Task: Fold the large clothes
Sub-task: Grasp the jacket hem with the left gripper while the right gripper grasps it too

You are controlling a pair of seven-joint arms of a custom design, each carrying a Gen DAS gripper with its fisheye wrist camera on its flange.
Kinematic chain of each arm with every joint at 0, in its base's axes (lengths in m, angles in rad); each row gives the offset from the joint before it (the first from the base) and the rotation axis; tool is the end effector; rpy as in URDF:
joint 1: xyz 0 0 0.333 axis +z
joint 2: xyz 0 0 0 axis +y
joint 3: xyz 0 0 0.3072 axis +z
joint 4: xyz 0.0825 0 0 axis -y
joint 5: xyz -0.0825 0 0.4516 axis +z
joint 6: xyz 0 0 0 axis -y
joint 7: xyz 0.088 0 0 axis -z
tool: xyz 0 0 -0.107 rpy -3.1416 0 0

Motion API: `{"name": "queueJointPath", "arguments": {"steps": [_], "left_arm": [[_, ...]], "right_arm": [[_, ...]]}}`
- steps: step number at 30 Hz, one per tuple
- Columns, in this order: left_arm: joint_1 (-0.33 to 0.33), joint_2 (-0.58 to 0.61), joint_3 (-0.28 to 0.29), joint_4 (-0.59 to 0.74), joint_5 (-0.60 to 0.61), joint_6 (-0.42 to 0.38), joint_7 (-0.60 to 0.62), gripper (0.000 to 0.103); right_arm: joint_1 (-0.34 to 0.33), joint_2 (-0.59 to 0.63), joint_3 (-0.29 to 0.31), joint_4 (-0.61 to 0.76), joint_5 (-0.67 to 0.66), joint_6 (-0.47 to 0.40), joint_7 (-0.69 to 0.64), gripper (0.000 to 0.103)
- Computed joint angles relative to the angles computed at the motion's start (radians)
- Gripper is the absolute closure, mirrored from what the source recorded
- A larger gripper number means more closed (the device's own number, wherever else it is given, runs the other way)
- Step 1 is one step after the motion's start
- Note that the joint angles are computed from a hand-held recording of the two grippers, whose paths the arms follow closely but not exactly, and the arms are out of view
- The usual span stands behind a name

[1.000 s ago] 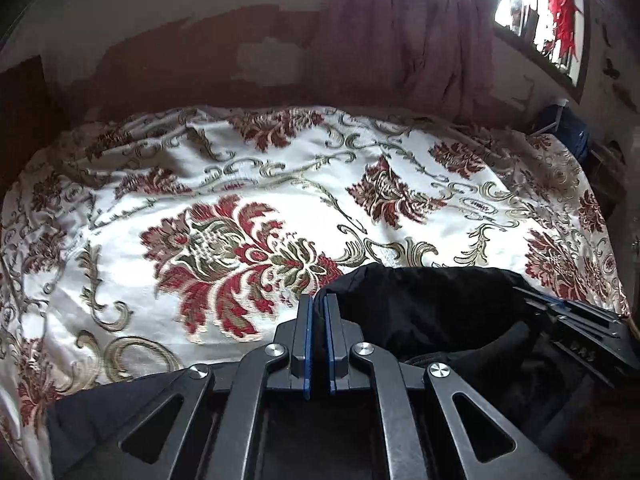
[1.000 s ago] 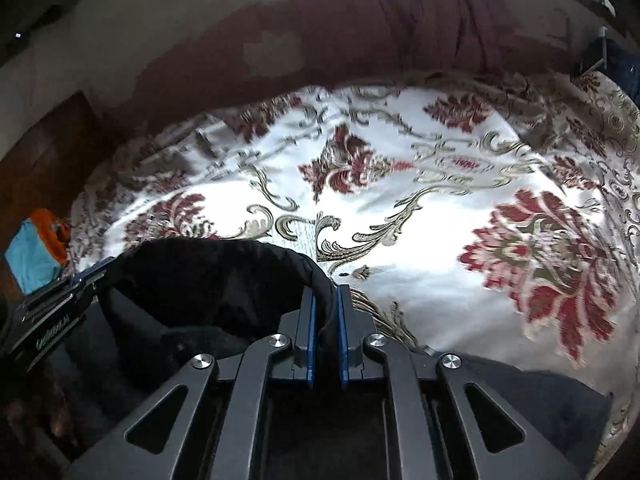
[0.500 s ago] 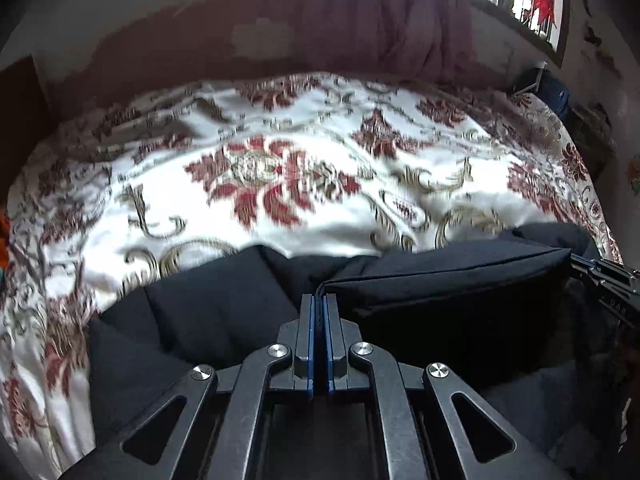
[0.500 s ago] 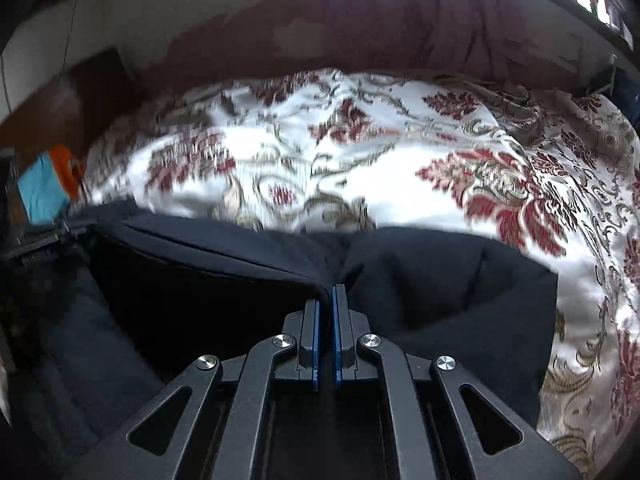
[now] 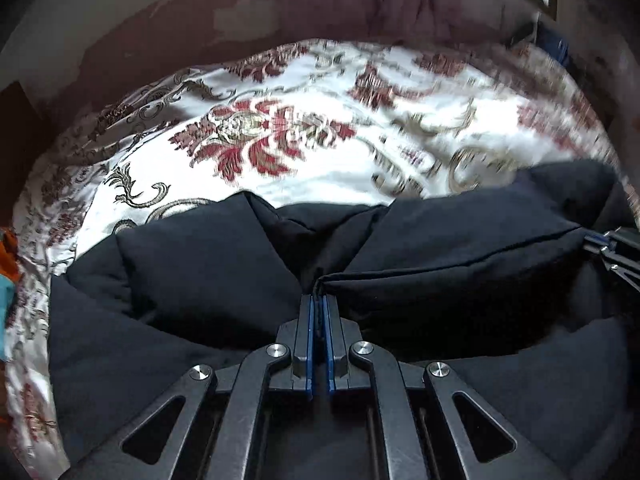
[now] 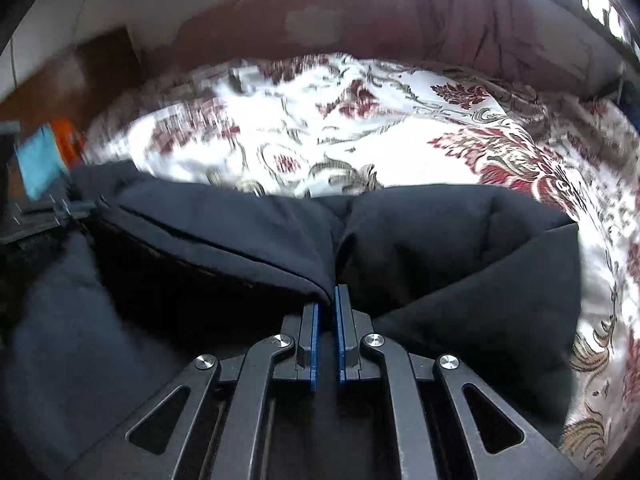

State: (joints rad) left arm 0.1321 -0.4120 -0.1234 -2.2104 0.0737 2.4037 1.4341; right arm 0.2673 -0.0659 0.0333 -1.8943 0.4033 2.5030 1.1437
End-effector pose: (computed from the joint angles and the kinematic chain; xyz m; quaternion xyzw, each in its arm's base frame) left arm 0.5452 -0.0017 0.5863 -0.7075 0.6394 -0.1845 0.2379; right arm 0.6265 0.1919 0.5805 -0.7980 0.4805 -0.1344 0.3381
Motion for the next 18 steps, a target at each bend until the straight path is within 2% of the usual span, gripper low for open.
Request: {"name": "queueJointPath", "arguments": {"steps": [2,6,7,9,12,14,16,18], "left_arm": [[-0.024,-0.033,0.041,-0.017,-0.078,0.026,0.043,0.094],[-0.045,-0.099,0.081,-0.054,-0.190,0.062,0.117,0.089],[-0.058,-0.118,0.098,-0.069,-0.234,0.097,0.143,0.089],[-0.059,-0.117,0.096,-0.068,-0.275,0.163,0.154,0.088],[-0.054,-0.054,0.080,-0.011,-0.325,0.231,0.115,0.077],[-0.061,0.013,0.076,0.057,-0.351,0.208,0.092,0.077],[-0.068,0.075,0.071,0.118,-0.363,0.162,0.080,0.077],[-0.093,0.125,0.081,0.160,-0.404,0.110,0.121,0.077]], "right_arm": [[-0.003,-0.025,-0.012,-0.002,0.037,-0.020,-0.045,0.091],[-0.001,-0.033,-0.034,0.036,0.156,-0.019,-0.096,0.073],[-0.002,-0.016,-0.031,0.061,0.161,-0.015,-0.084,0.073],[-0.004,0.042,-0.021,0.136,0.177,-0.025,-0.053,0.073],[-0.016,0.155,0.010,0.276,0.187,-0.124,0.028,0.073],[-0.030,0.206,0.033,0.331,0.198,-0.187,0.057,0.075],[-0.042,0.227,0.054,0.348,0.206,-0.240,0.051,0.086],[-0.042,0.221,0.065,0.329,0.164,-0.280,0.025,0.089]]}}
